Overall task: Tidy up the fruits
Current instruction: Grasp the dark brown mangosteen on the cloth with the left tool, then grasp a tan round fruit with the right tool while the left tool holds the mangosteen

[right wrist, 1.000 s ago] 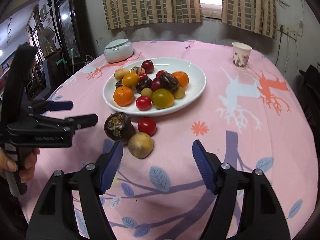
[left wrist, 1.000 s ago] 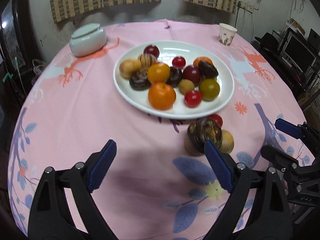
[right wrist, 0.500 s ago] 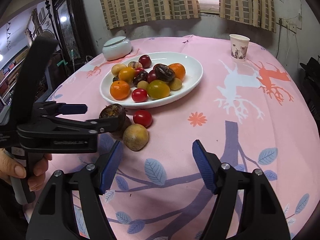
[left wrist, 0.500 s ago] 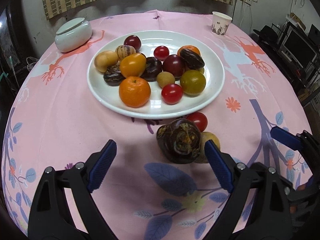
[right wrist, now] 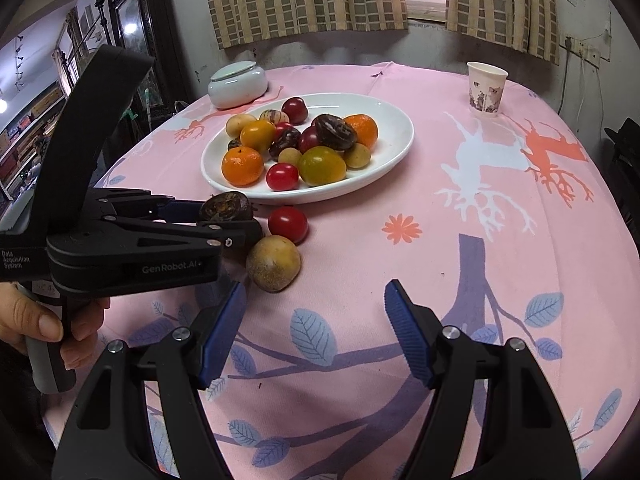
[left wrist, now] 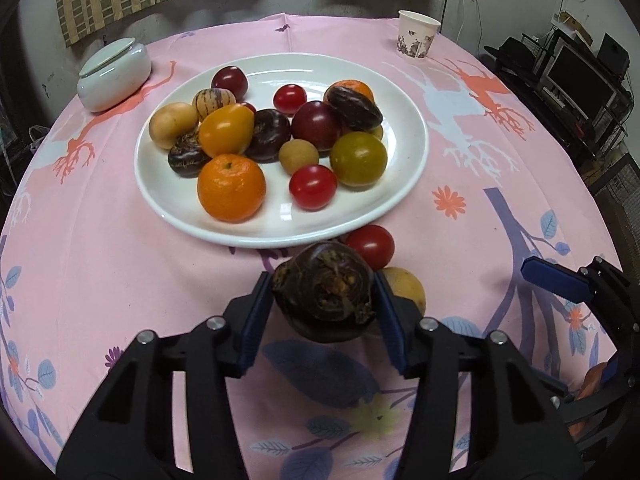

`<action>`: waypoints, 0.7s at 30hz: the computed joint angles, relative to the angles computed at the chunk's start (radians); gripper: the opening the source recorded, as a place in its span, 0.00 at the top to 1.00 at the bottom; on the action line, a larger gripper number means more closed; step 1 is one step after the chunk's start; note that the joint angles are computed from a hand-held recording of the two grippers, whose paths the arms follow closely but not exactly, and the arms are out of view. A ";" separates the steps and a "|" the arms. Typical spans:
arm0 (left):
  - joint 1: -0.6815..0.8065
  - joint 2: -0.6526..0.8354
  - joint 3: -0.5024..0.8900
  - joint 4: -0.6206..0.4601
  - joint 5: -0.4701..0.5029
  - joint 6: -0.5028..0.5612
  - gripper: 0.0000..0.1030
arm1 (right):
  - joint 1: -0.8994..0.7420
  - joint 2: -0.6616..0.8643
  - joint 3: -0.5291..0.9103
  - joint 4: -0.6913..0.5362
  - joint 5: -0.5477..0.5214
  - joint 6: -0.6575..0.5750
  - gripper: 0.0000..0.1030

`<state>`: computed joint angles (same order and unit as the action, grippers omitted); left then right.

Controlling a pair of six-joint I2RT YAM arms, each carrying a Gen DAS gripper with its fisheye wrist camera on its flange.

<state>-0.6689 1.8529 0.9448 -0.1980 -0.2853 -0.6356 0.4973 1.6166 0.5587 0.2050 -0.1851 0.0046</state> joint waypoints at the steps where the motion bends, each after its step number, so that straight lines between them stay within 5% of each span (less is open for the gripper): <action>1: -0.001 0.001 0.001 -0.005 -0.010 -0.005 0.42 | 0.002 0.000 0.000 0.000 0.002 -0.001 0.30; 13: 0.009 -0.004 -0.009 0.029 0.023 -0.009 0.52 | 0.012 0.015 0.006 -0.001 0.022 -0.007 0.30; 21: -0.064 -0.214 -0.181 0.052 -0.034 -0.020 0.52 | 0.027 0.067 0.020 0.008 0.029 -0.026 0.30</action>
<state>-0.7328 1.6392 0.7641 -0.1464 -0.3193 -0.6554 0.5248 1.6839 0.5791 0.2130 -0.1559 -0.0214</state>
